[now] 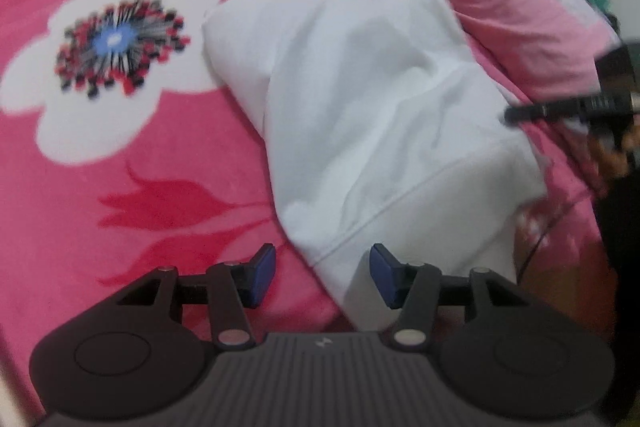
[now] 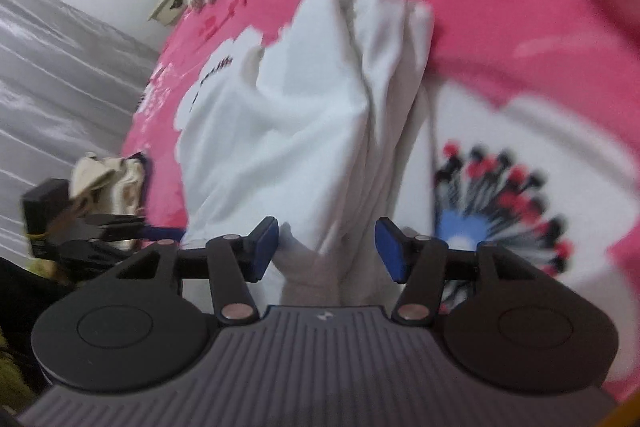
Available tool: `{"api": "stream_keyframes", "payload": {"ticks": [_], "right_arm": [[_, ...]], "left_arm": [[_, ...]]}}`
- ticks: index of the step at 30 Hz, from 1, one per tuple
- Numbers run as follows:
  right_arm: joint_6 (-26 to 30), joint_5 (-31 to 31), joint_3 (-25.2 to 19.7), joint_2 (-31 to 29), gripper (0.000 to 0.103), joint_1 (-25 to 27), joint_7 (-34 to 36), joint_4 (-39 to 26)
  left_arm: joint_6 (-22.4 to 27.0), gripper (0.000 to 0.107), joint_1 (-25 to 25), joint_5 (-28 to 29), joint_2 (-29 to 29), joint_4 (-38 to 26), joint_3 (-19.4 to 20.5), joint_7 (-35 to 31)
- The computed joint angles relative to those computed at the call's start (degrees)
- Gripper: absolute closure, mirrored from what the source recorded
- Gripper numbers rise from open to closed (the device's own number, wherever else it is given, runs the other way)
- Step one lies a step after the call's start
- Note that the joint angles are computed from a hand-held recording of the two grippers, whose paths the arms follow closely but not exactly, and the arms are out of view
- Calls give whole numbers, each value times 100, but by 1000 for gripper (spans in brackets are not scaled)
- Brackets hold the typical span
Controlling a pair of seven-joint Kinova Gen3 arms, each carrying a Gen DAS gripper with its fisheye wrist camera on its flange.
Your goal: Fold clothes
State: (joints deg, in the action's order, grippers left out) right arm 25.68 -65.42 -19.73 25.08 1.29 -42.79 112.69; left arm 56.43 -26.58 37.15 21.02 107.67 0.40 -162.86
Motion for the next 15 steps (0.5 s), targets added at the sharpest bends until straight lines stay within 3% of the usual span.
{"api": "stream_keyframes", "payload": {"ticks": [2,4,7,9,11,13,15], "right_arm": [[109,367,55,-181,50,-31,-223,-53],[499,833,404,-255,51,-304,-487,-239],[973,1532,986,-370,56,-908,-960,-492],[1185,1943,896,-379,60,-902,-1206,-608],[1298,2351,663,-364,63,-808,-1502,-695],[1470,2700,711,-359,66,-961,-1685,-806],[1575,2867,700,-378,66,-1019,-1771,-843]], "left_arm": [[83,54,-331,-225,-134,57,386,-466],[37,54,-683,-520,-236,192,917,-932],[-549,54,-759,-837,-548,722,1385,-1631],[-906,55,-560,-720,-678,999,1236,-2007],[-1203,56,-67,-483,-787,1217,736,-2334],[-1511,56,413,-232,-877,1436,270,-2665],[-1820,57,522,167,-998,1647,113,-3023]]}}
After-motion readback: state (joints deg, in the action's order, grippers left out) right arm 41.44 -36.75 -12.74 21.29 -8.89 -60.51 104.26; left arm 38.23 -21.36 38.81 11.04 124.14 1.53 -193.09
